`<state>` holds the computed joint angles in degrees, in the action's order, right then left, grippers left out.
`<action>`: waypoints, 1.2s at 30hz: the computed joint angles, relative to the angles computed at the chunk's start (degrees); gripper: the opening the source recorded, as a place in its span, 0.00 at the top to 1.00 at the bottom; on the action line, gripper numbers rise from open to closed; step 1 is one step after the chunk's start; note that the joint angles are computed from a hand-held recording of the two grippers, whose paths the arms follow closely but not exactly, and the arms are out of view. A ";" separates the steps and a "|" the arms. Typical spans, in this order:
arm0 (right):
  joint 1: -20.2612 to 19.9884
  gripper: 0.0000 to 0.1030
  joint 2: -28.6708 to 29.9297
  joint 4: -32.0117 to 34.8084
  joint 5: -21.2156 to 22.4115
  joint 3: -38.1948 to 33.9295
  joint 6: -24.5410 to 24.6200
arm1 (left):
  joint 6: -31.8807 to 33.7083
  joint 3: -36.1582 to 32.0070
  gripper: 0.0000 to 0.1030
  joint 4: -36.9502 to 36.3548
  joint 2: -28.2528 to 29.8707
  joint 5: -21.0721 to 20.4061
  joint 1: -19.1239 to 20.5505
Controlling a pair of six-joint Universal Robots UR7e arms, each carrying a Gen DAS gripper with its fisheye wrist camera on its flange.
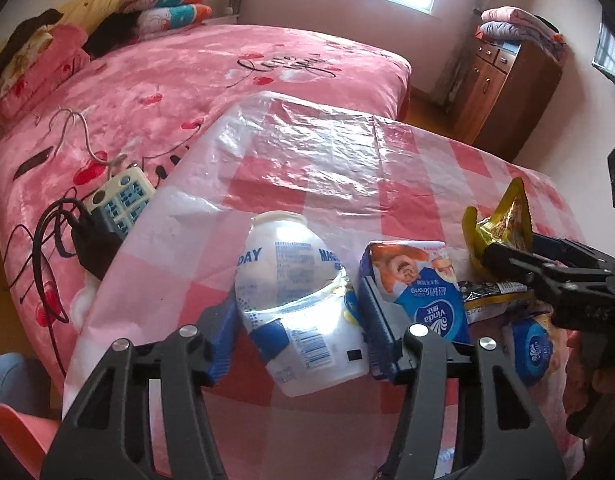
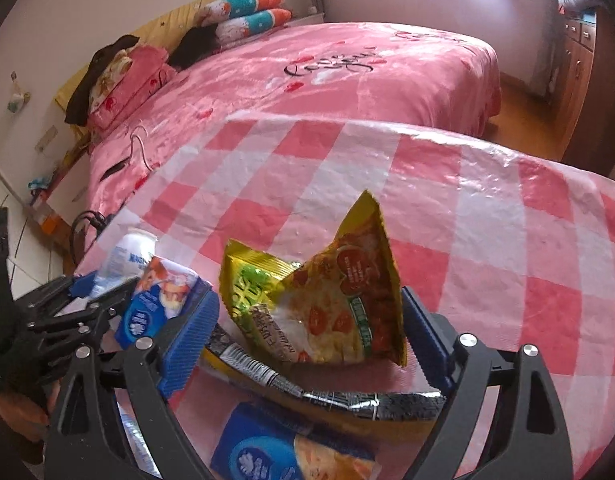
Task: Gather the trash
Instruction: 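Grasp the white yogurt bottle with the left gripper while the right gripper grasps the yellow snack wrapper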
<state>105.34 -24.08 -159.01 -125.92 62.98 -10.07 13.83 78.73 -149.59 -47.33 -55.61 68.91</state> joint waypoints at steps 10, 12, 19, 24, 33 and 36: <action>1.50 0.38 1.29 -7.55 -3.02 2.17 -7.96 | 0.93 2.94 0.46 -2.33 -1.34 -0.01 -0.37; 1.62 0.43 0.77 -8.57 -2.79 3.54 -8.17 | 0.63 3.84 0.46 -1.68 -2.10 -0.60 -0.47; 2.04 0.50 -2.30 -9.75 -1.41 9.40 -5.37 | 2.03 8.07 0.46 -0.66 -4.93 -1.77 -1.29; 2.43 0.53 -5.15 -12.69 -1.13 15.05 -3.41 | 3.08 11.47 0.46 0.34 -7.38 -2.87 -2.00; 3.34 0.55 -9.85 -21.17 -0.88 25.10 -0.42 | 2.77 16.61 0.46 0.53 -11.72 -6.55 -2.61; 3.94 0.55 -10.93 -23.60 -1.15 27.24 0.02 | 2.40 17.52 0.46 -0.08 -12.92 -7.75 -2.59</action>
<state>109.29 -35.01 -182.62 -127.08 90.22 -10.06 16.24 96.26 -149.67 -60.24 -63.36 66.32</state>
